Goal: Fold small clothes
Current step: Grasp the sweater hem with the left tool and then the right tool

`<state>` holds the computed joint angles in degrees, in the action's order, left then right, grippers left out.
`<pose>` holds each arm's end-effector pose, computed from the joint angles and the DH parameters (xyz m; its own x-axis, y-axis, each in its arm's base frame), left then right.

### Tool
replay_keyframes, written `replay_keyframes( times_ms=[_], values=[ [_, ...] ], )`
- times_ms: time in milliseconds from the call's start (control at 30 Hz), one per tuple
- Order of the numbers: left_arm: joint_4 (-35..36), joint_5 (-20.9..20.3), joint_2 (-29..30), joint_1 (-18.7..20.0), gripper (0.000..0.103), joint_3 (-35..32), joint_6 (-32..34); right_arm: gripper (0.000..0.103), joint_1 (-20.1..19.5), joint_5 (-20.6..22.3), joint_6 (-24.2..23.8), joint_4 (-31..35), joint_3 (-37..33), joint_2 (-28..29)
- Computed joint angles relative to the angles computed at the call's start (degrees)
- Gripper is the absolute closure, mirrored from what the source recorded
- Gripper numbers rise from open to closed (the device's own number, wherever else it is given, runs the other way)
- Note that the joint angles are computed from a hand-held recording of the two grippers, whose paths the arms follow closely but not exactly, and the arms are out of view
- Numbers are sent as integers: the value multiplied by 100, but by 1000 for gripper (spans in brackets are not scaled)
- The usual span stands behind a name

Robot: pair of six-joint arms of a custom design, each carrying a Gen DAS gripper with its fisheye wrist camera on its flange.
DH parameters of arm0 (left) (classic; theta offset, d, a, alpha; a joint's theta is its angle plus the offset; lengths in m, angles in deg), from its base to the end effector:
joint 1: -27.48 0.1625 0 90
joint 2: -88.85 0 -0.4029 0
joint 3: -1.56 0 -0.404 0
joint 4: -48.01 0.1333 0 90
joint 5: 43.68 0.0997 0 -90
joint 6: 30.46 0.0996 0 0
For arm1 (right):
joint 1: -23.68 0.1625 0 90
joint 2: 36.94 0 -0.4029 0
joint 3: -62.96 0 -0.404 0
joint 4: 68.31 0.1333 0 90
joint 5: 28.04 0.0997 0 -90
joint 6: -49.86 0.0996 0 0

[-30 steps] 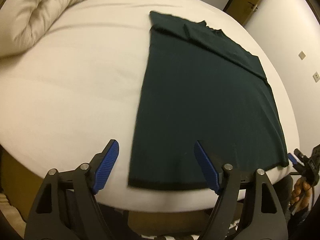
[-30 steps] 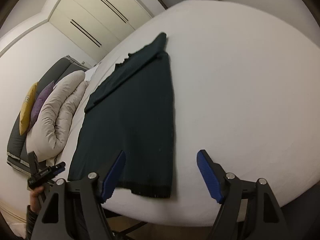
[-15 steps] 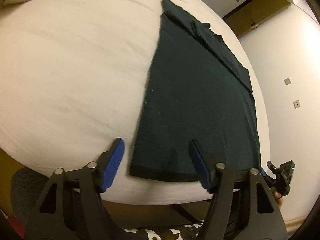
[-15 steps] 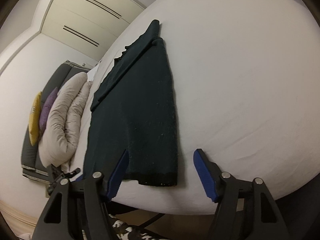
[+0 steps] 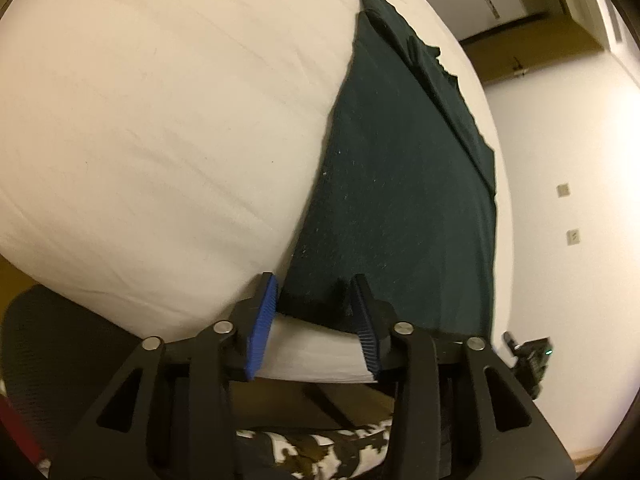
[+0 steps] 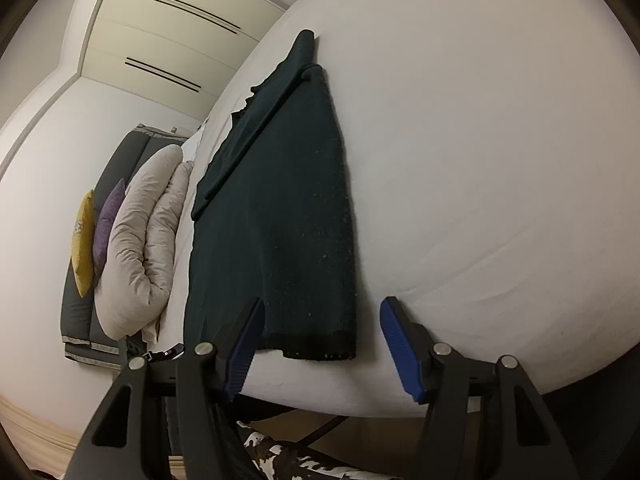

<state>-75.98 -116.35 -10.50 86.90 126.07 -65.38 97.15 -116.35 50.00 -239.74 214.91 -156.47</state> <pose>-0.0700 -0.4387 0.3096 -0.9807 -0.1210 -0.1535 -0.0716 0.9530 -0.2944 0.0501 -0.3101 0.3064 -0.9641 0.2646 -0.0212 0.1890 0.6282 -0.7548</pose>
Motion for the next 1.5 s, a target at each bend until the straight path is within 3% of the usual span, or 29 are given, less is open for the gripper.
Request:
replay_keyframes(
  times_ms=[167,267,433,700,867,933,1000,1100,1500],
  values=[
    [-408,-205,202,127,62,-28,213,39,-36,52,34,119,-12,-51],
    [-534,-284,333,209,80,-70,278,40,-16,-4,37,165,-37,-44],
    [-679,-438,359,332,92,-24,372,47,85,-267,127,217,-97,3],
    [-650,-626,320,358,95,31,456,49,-97,106,192,695,-223,-35],
    [-845,-992,503,578,94,-6,245,50,91,-31,151,642,-397,306],
    [-918,-1100,446,638,94,49,260,58,146,-94,110,648,-411,338],
    [-942,-1070,434,612,94,71,311,76,194,-214,70,677,-413,400],
    [-981,-967,415,541,96,96,334,91,165,-269,84,616,-342,409],
    [-1432,-1014,56,560,97,281,208,95,167,-159,95,149,-163,165]
  ],
)
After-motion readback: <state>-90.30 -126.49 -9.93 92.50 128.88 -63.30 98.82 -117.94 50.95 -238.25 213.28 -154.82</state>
